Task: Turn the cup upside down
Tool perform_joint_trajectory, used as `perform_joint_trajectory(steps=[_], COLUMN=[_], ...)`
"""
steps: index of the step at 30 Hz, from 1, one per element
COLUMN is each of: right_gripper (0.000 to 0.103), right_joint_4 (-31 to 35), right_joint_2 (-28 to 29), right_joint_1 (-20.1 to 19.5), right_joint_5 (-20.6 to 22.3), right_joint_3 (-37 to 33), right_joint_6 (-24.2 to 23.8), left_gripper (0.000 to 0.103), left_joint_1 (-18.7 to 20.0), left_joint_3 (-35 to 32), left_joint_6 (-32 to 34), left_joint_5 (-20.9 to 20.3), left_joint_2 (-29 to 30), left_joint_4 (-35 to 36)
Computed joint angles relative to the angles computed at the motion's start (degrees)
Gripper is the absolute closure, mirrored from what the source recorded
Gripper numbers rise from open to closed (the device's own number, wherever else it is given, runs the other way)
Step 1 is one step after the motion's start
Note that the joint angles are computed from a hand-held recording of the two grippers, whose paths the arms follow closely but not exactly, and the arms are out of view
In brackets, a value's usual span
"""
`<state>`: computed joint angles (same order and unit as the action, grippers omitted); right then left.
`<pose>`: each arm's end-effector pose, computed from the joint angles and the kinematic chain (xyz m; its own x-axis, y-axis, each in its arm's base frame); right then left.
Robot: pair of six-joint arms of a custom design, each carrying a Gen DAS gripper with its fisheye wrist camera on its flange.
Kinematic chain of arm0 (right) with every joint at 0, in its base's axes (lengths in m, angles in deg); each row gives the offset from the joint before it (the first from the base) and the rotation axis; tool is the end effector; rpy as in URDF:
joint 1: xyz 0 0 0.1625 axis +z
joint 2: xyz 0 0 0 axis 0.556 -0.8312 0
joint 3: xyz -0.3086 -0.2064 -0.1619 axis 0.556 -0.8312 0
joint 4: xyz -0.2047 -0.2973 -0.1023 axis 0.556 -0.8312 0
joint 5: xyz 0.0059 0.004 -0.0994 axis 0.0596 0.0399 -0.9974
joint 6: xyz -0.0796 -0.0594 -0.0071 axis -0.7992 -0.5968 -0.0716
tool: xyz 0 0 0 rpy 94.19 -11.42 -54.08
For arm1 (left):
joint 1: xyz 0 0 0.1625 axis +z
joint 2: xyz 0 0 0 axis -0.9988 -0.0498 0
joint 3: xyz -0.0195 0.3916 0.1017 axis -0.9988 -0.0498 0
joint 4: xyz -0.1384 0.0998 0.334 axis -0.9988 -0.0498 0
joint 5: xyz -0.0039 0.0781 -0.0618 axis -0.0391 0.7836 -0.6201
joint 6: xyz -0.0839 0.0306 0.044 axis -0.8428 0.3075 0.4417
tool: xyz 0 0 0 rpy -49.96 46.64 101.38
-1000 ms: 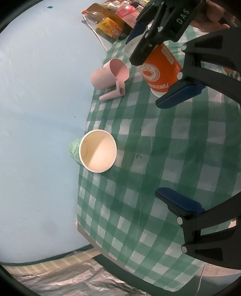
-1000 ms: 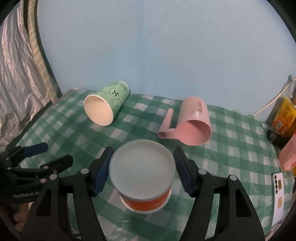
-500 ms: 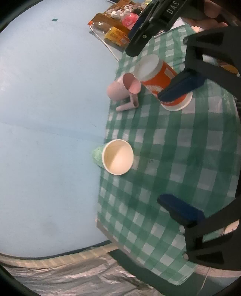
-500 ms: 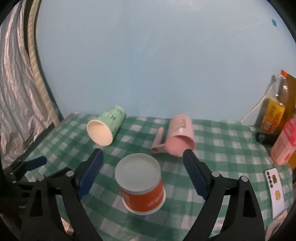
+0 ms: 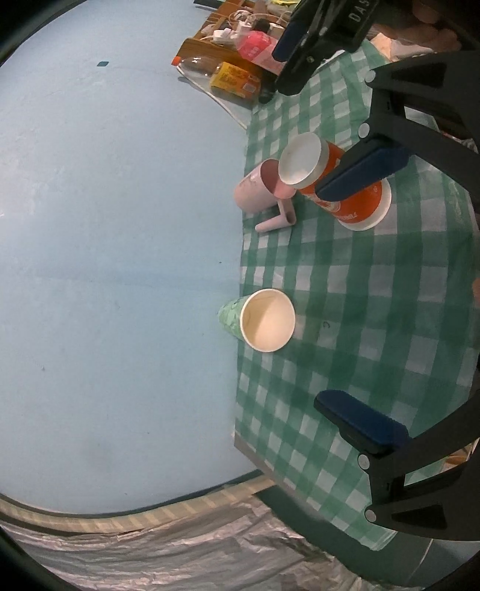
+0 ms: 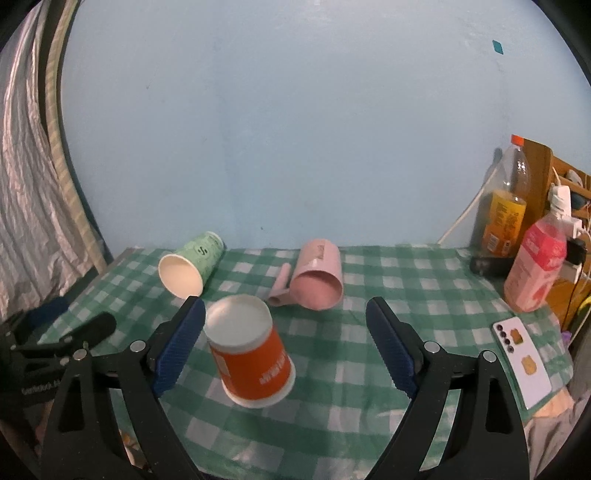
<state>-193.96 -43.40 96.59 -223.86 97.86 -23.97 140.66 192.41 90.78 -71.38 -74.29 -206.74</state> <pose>0.4421 -0.4264 -0.0094 -0.7362 -0.1644 0.6564 -0.6327 0.5115 -0.5815 -0.0446 -0.4179 0.3544 -0.7601 -0.0322 -0.6490 0.5376 0.5300 -0.6559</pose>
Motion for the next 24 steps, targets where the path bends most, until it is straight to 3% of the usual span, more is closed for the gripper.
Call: perform_joint_trajectory(steps=[24], right_gripper=[0.015], right_joint_4=[-1.6], right_joint_2=[-0.5], right_joint_1=[0.5], right_joint_5=[-2.0], right_joint_3=[1.7], right_joint_6=[0.3], left_gripper=[0.0], left_joint_1=[-2.6], left_joint_3=[2.1], left_joint_6=[1.1], left_joint_5=[1.2], left_joint_2=[0.5], left_joint_4=[-2.8])
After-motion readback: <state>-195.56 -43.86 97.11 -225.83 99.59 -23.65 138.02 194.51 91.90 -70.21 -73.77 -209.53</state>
